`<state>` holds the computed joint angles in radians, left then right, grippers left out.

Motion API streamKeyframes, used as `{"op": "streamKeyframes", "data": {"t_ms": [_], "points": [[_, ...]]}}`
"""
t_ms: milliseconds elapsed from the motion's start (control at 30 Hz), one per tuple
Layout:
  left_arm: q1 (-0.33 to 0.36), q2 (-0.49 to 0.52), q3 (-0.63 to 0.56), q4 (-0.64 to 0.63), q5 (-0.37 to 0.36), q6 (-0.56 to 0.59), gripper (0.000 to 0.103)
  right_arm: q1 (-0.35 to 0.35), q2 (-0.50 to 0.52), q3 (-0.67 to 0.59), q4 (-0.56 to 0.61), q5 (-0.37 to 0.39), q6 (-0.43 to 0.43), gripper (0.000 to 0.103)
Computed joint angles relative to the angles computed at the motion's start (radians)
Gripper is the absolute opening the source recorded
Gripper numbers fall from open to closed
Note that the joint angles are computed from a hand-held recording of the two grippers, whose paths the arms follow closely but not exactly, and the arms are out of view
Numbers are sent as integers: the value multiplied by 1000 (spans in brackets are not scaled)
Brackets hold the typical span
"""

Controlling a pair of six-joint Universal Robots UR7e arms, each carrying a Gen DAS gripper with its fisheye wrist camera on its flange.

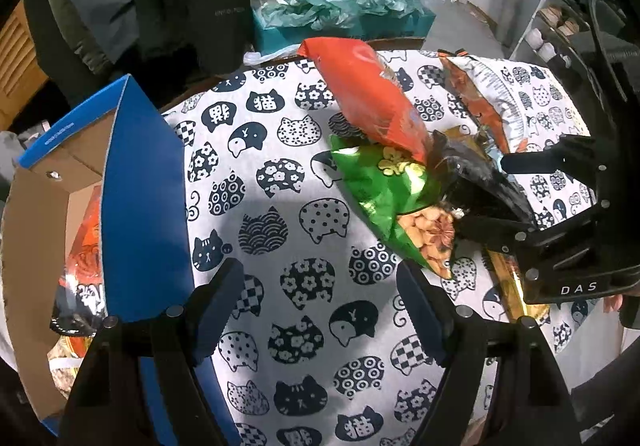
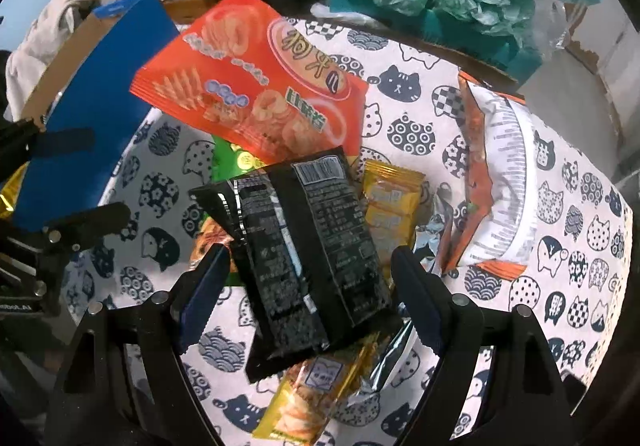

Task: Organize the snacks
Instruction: 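Lift the black bag with the right tool while the left tool grasps the green bag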

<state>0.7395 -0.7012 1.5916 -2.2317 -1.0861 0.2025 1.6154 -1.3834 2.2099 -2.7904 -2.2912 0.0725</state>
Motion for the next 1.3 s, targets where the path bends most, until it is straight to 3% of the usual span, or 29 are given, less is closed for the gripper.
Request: {"op": "streamKeyframes", "data": {"t_ms": [167,300,700,1033,1300], "points": [[7,15,-9,-6,2,7,80,-21,11,0,15,5,-7,83],[7,28,-23,5,1,-13,80,-29,3,19,-13,4,-4,61],[-10,71,-66,28,-49,-108,80,28,-61,84,-108,-79,20,61],[-22,125,-122,85,-101,-223,80,-6,-162,144,-136,-64,35,61],[-40,190,-148,115,-71,-265,87,-25,-230,188,-144,-37,43,61]]}}
